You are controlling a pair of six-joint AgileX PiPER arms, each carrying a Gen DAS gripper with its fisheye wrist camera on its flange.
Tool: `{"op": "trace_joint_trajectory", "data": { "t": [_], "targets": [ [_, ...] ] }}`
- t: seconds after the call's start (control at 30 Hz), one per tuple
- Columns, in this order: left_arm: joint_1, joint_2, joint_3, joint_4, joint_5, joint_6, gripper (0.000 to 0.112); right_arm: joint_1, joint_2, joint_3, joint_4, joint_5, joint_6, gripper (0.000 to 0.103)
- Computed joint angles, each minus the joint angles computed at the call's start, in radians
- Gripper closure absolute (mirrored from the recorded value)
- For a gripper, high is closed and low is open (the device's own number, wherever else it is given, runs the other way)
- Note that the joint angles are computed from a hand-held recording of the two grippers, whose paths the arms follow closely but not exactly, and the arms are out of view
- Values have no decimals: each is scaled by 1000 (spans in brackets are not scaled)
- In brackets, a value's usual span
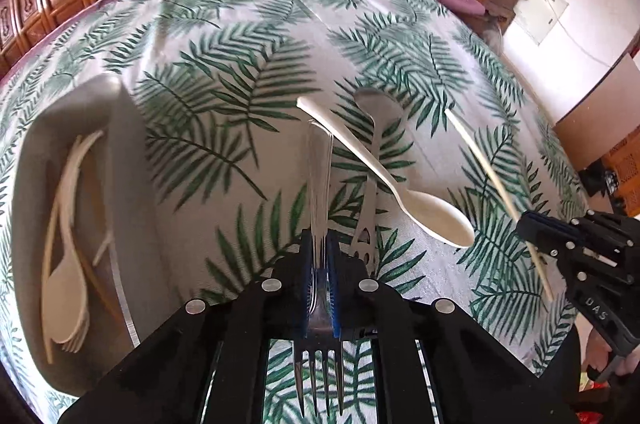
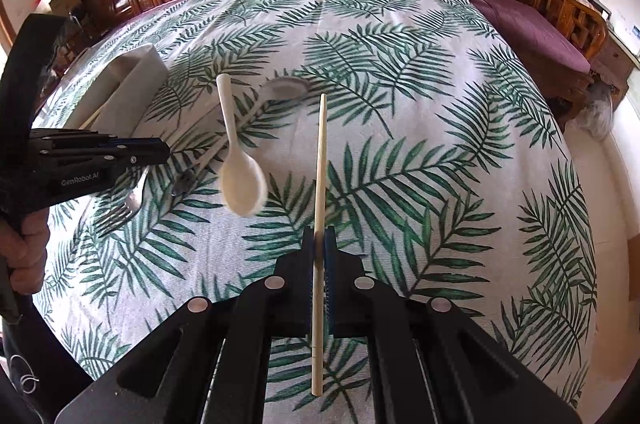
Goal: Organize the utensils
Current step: 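Carry the fork with the left tool and the chopstick with the right tool toward the tray, then release the fork into the tray with the left tool while the right tool lowers the chopstick in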
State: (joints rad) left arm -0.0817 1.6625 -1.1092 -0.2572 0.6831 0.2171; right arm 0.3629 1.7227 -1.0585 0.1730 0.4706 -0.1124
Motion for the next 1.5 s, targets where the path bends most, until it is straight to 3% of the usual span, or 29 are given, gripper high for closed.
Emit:
{"op": "trace_joint_trajectory", "data": {
  "t": [0.3, 0.63, 1.13, 1.4, 1.5],
  "targets": [
    [125, -120, -4, -98, 64, 111, 106, 93, -5, -90, -58, 45, 85, 97],
    [342, -179, -65, -192, 155, 268, 106, 242, 77, -299, -94, 122, 169, 97],
    [511, -77, -122, -192, 153, 327, 105, 364, 243, -602, -106, 246, 221, 97],
    [576, -105, -107, -237, 157, 394, 104, 398, 325, -738, -92, 296, 241, 97],
    [609, -128, -94, -239, 157, 408, 97, 403, 370, -806, -73, 318, 244, 97]
  ]
}}
